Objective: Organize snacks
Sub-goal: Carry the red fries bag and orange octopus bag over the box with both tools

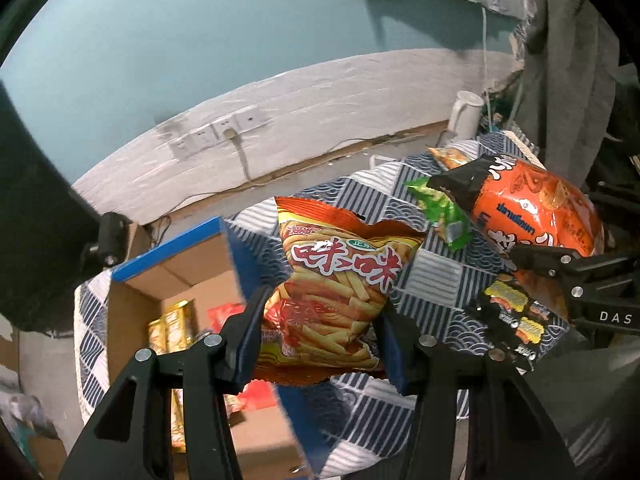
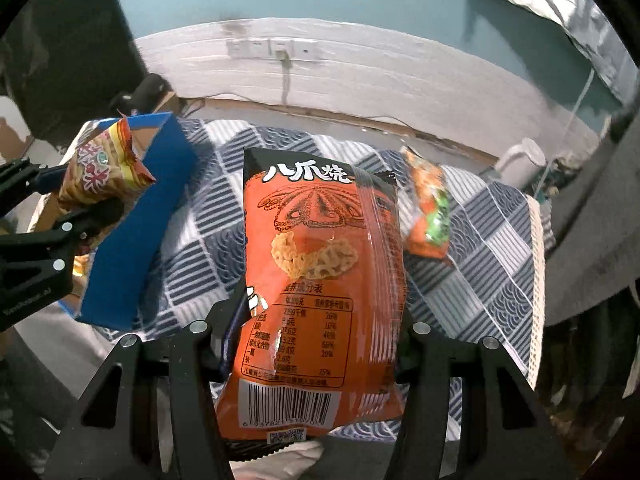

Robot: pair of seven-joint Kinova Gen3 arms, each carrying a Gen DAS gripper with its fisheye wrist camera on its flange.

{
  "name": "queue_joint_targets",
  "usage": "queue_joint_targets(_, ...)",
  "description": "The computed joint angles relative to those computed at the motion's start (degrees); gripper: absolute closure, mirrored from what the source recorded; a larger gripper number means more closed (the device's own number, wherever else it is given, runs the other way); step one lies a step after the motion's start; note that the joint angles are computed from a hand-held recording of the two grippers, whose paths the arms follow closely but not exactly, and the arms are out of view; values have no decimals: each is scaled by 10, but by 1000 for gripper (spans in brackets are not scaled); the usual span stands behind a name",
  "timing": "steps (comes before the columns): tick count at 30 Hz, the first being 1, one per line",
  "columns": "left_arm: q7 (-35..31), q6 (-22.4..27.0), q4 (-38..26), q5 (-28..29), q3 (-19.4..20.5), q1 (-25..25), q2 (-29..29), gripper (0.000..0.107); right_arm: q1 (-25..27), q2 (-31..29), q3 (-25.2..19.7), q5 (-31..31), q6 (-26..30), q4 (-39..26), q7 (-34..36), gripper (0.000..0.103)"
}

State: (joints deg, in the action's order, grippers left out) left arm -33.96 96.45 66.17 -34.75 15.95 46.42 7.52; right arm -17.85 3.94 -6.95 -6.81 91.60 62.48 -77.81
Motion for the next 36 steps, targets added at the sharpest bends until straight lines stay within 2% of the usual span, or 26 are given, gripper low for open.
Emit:
queue_joint_targets(10, 37, 9, 79, 14, 26, -54, -78, 55, -68, 25, -33, 7, 6, -30, -42, 48)
queue_joint_targets(26, 32, -2, 191, 75, 63, -190, -190, 55, -190, 91, -54, 36, 23, -99, -100, 48)
queue_joint_targets(36, 4, -22, 243, 126, 52, -270, -249, 55, -248, 134, -53, 43, 37, -141, -124, 48)
